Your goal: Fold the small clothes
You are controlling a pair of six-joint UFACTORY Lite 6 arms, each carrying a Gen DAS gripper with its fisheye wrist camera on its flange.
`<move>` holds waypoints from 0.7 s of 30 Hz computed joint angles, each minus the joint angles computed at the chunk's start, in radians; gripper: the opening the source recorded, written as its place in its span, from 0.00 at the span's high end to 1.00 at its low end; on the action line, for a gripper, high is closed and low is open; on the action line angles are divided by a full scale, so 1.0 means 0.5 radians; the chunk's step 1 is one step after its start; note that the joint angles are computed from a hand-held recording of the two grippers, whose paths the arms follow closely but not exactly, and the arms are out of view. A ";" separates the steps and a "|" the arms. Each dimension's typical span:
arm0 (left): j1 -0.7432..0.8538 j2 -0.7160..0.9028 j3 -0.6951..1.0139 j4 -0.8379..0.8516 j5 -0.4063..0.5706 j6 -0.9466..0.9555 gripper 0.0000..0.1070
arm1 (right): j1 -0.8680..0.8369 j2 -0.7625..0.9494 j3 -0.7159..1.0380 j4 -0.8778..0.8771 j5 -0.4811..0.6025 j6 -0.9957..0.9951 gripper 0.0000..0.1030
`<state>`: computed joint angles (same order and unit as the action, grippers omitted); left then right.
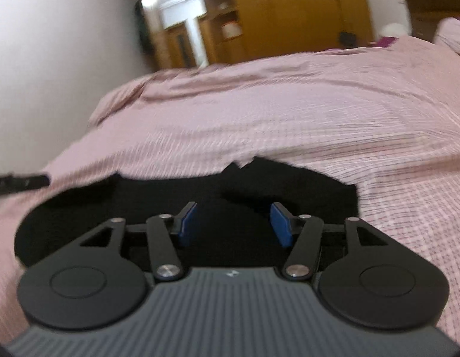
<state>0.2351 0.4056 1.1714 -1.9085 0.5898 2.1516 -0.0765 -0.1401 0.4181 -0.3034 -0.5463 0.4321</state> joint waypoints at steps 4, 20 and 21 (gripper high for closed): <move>-0.125 0.207 0.124 -0.027 -0.117 0.068 0.55 | 0.037 0.313 0.273 -0.177 0.141 0.070 0.45; -0.233 1.327 1.569 0.785 -0.525 -1.033 0.55 | -0.049 1.143 1.010 0.614 0.135 -0.524 0.48; -0.249 1.321 1.546 0.688 -0.552 -0.905 0.55 | -0.073 1.164 1.008 0.539 0.101 -0.435 0.48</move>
<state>0.1105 1.0663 1.9444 -1.5645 0.3141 1.6992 -0.1129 0.4417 0.9219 -0.0339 -0.4956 0.2147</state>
